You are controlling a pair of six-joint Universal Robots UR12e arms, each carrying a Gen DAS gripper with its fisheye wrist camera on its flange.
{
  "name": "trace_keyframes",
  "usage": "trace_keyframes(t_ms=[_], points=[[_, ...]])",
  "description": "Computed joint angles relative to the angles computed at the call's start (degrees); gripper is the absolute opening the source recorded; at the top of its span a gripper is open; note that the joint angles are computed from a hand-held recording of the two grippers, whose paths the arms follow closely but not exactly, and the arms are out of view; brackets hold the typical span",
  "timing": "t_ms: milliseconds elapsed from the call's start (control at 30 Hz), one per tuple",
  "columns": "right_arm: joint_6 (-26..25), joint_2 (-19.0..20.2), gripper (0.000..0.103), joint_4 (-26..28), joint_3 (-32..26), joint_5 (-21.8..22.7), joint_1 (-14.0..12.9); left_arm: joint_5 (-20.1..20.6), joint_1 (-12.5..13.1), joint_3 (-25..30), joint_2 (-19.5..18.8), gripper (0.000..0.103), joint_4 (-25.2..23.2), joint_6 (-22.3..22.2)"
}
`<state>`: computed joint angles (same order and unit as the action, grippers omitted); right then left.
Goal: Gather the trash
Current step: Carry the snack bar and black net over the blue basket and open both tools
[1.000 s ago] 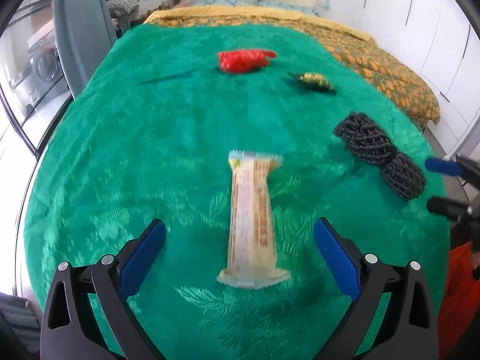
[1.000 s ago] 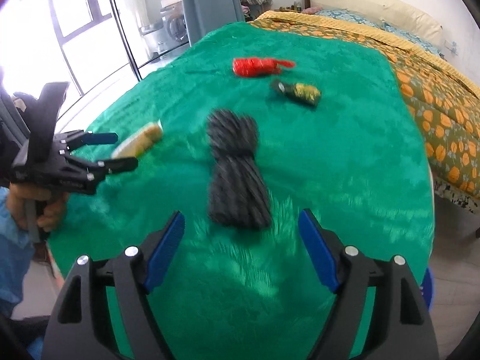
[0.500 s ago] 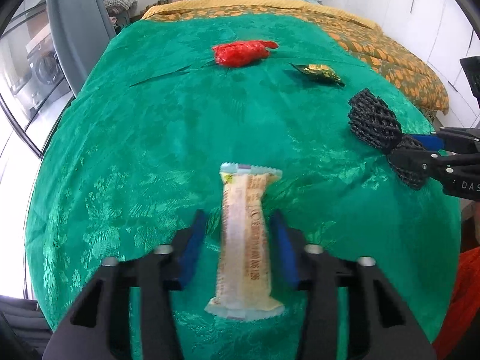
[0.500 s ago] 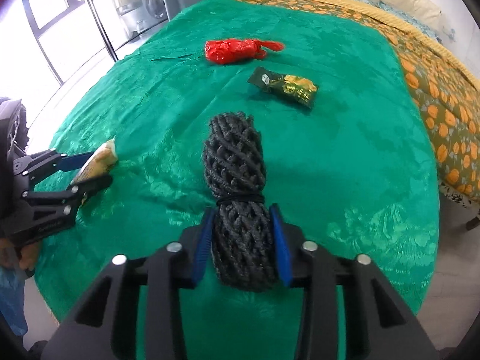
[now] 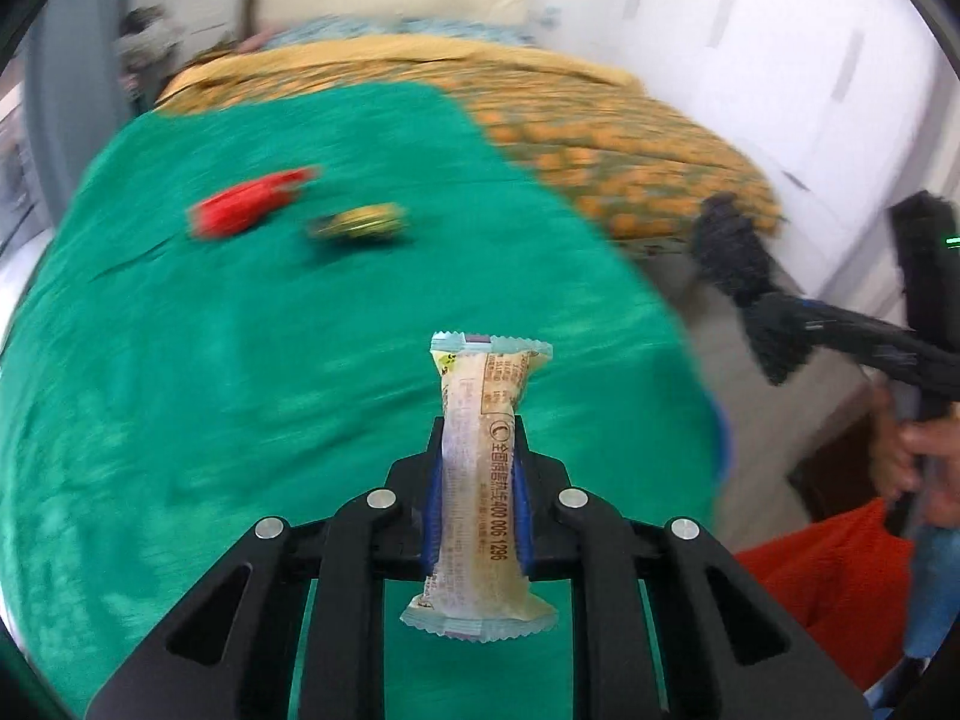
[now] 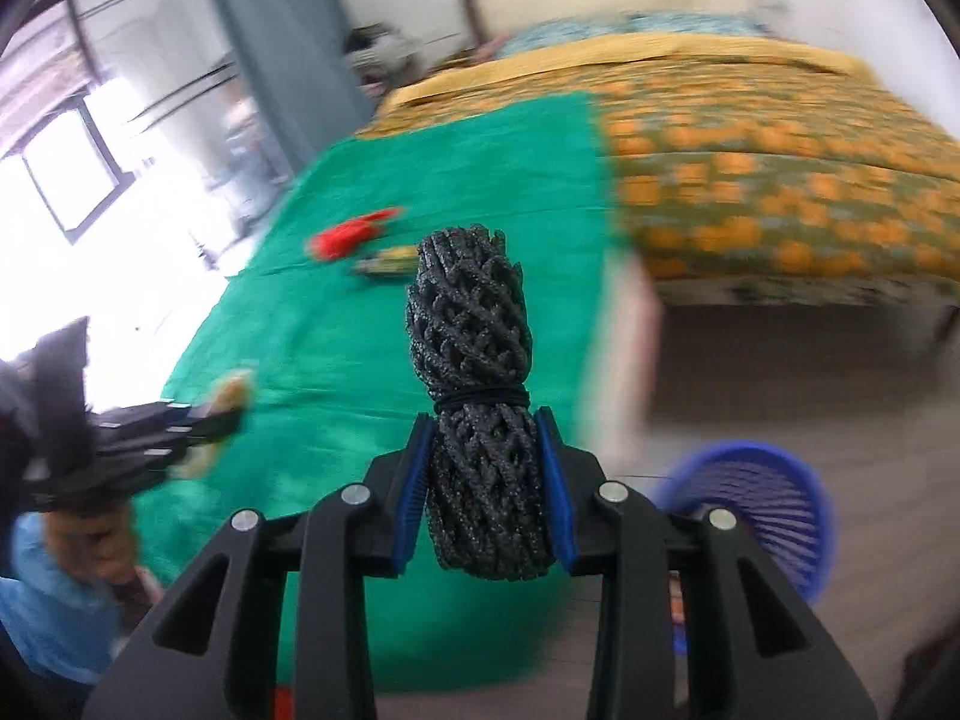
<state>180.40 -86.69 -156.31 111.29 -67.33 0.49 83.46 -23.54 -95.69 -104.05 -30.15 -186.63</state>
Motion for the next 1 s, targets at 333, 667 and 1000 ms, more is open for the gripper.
trace_keyframes(t_ms=[333, 667, 1000], points=[[2.86, -0.31, 0.033, 0.13, 6.53, -3.83, -10.18, -3.8, -10.59, 15.65, -12.34, 0.018, -5.95, 2.23], [8.19, 3.74, 0.033, -1.82, 8.44, 2.06, -16.12, -1.44, -13.74, 29.25, -25.82, 0.02, -14.41, 0.47], [12.15, 4.5, 0.076, -4.64, 9.13, 1.47, -17.21, -0.14, -13.78, 28.32, -26.18, 0.084, -6.32, -2.27]])
